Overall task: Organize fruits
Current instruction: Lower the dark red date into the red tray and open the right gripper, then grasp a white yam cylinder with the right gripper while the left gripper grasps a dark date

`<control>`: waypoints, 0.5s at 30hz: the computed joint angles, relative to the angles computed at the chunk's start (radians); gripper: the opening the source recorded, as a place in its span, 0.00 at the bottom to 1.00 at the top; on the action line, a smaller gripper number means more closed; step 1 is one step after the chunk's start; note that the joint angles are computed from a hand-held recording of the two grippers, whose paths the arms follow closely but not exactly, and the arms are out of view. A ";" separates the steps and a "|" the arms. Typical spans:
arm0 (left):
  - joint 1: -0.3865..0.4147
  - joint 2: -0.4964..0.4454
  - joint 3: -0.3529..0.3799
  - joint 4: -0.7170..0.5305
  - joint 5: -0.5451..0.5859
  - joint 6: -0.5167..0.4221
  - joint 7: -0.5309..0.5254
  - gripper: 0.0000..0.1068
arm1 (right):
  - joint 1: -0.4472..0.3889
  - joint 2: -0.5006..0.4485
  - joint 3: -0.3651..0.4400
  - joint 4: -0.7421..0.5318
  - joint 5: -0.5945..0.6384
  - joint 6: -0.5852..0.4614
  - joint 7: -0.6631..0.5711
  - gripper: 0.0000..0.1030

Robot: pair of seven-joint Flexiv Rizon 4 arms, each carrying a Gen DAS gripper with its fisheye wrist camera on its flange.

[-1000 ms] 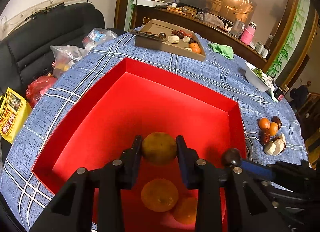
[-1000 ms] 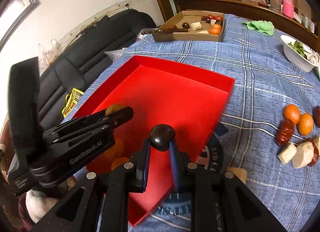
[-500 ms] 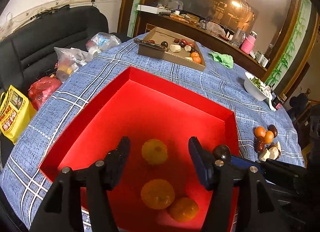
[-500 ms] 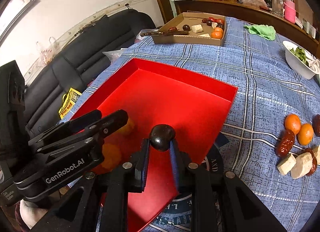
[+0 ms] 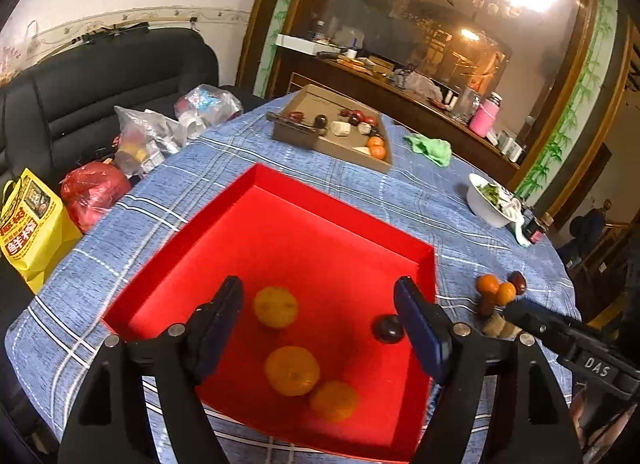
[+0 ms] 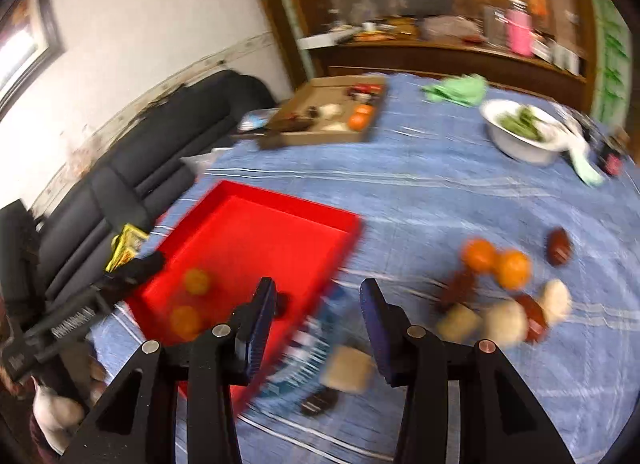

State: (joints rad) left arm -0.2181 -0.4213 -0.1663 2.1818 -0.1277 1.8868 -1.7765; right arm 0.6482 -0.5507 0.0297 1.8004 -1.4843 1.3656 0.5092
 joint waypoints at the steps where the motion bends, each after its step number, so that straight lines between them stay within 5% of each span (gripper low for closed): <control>1: -0.002 -0.003 -0.003 -0.003 0.001 -0.004 0.001 0.72 | -0.007 0.012 -0.001 0.027 -0.011 0.004 0.026 0.46; 11: -0.023 -0.014 -0.037 -0.016 0.032 -0.029 0.042 0.72 | -0.056 -0.045 0.029 0.046 -0.087 0.094 0.116 0.46; 15: -0.019 -0.015 -0.058 -0.015 0.055 -0.025 0.067 0.72 | -0.034 -0.088 0.056 0.021 0.088 0.063 -0.064 0.46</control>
